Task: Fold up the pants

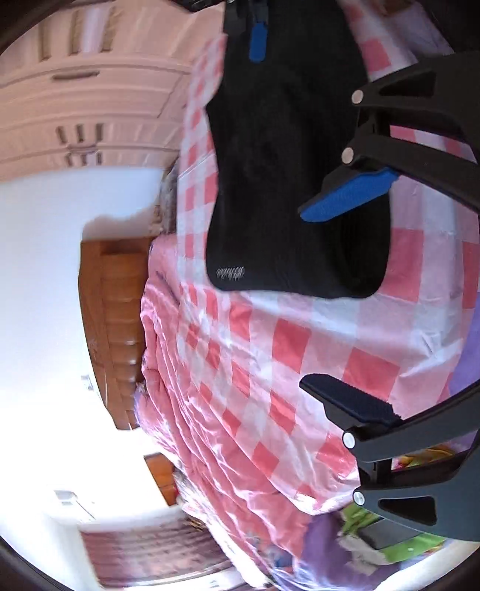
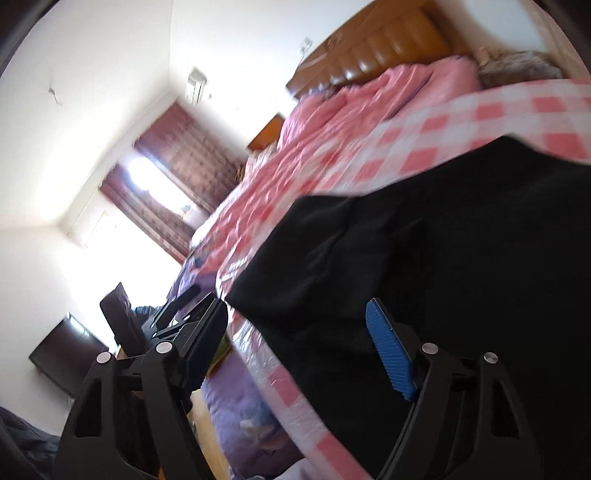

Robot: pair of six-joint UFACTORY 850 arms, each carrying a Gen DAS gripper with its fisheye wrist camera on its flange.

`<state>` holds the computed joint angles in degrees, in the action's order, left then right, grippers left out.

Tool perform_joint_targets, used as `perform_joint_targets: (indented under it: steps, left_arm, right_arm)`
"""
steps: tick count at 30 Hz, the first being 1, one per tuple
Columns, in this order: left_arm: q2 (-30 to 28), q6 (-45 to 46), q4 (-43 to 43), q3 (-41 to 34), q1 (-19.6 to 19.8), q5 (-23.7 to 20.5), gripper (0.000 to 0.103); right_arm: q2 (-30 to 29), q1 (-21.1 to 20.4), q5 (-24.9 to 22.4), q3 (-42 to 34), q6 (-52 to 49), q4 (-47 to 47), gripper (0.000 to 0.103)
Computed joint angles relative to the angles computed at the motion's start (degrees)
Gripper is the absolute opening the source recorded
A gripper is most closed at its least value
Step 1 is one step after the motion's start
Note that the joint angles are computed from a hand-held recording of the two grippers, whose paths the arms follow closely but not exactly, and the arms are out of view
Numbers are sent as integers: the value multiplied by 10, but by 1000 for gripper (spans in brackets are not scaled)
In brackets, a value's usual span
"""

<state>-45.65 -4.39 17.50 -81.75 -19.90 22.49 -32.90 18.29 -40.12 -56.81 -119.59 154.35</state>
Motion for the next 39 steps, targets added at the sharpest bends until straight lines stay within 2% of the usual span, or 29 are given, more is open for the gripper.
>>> perform_joint_targets:
  steps: [3, 6, 8, 11, 12, 13, 15, 16, 19, 23, 26, 27, 29, 31, 33, 34, 36, 38, 39]
  left_arm:
    - [-7, 74, -40, 6, -18, 10, 84]
    - [-39, 96, -38, -27, -25, -6, 84]
    - [-50, 85, -25, -37, -25, -14, 82]
    - [-58, 4, 55, -49, -19, -23, 74]
    - [-59, -4, 65, -51, -19, -24, 68]
    - [-60, 13, 51, -52, -19, -25, 64]
    - [-59, 40, 24, -50, -21, -24, 56]
    - [-56, 36, 26, -47, -20, -21, 50]
    - [-43, 18, 50, -34, -15, -13, 43]
    - [-23, 169, -69, 0, -26, 24, 44]
    - [-18, 221, -114, 11, -33, 47, 48]
    - [-19, 226, -116, 9, -34, 47, 53]
    - [-30, 221, -101, -4, -35, 28, 55]
    - [-45, 227, -96, -25, -38, -5, 57]
    - [-51, 273, -137, -30, -42, -6, 59]
    - [-52, 270, -137, -31, -42, -10, 59]
    - [-50, 246, -116, -34, -39, -19, 60]
    - [-47, 243, -108, -31, -37, -18, 60]
    - [-44, 253, -116, -26, -37, -12, 61]
  right_arm:
    - [-27, 7, 49, -39, 62, -49, 70]
    - [-50, 2, 72, -61, 93, -65, 67]
    - [-61, -4, 59, -70, 110, -63, 63]
    - [-72, -11, 55, -89, 128, -66, 57]
    - [-77, -11, 63, -99, 130, -63, 46]
    - [-80, -10, 70, -105, 128, -56, 28]
    - [-79, -6, 88, -110, 103, -32, 11]
    - [-69, 2, 92, -103, 62, 1, 11]
    - [-34, 24, 100, -79, -65, 95, 10]
    - [2, 39, 99, -50, -136, 156, 10]
    - [6, 42, 100, -28, -123, 157, 10]
    - [-3, 39, 108, -29, -108, 148, 10]
    - [-21, 24, 108, -34, -50, 103, 10]
    - [-48, 13, 87, -44, 14, 40, 10]
    - [-52, 11, 77, -45, 26, 30, 13]
    - [-52, 9, 76, -47, 39, 14, 19]
    - [-45, 6, 89, -46, 52, -5, 24]
    - [-24, 7, 90, -25, 27, 18, 36]
    - [-18, 8, 87, -17, 11, 36, 90]
